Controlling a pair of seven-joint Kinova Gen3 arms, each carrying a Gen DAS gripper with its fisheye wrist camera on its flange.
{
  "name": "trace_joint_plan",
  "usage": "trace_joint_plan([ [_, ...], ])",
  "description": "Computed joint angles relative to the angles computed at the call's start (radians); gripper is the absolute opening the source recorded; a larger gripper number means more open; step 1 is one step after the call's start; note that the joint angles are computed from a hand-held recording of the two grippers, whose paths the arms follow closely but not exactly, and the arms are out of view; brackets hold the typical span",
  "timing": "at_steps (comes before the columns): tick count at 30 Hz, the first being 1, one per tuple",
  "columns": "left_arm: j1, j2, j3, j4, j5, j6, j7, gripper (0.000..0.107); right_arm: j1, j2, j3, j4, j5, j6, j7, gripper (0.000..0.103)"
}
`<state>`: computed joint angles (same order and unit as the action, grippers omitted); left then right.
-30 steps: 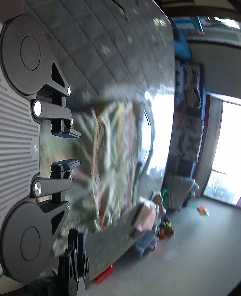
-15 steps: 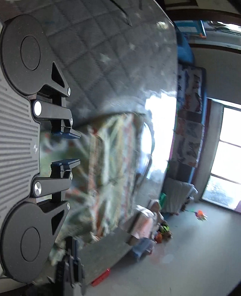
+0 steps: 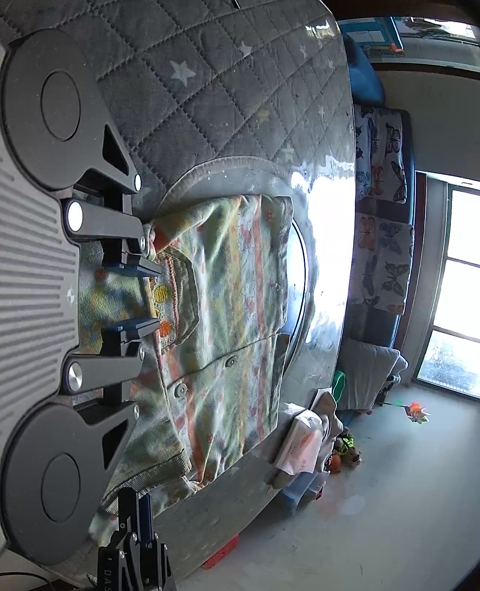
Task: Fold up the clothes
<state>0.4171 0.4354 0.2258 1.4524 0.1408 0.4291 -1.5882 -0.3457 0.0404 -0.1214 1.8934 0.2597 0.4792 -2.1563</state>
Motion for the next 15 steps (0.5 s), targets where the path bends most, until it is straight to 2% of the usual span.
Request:
trace_joint_plan([
  [2,-0.010,0.002,0.010,-0.001,0.006,0.000,-0.014,0.027,-0.003,-0.004,-0.003,-0.007,0.007,0.012,0.002,0.004],
  [8,-0.030,0.009,0.028,-0.010,0.025,0.009,-0.058,0.027,0.004,-0.044,-0.018,-0.029,-0.012,0.062,0.025,0.003],
  [11,-0.037,0.015,0.033,-0.015,0.037,0.011,-0.076,0.027,-0.001,-0.018,-0.024,-0.034,0.037,0.098,-0.040,0.003],
  [15,-0.030,0.018,0.023,-0.032,0.036,0.030,-0.084,0.027,-0.006,-0.020,-0.014,-0.019,0.096,0.075,-0.106,0.009],
])
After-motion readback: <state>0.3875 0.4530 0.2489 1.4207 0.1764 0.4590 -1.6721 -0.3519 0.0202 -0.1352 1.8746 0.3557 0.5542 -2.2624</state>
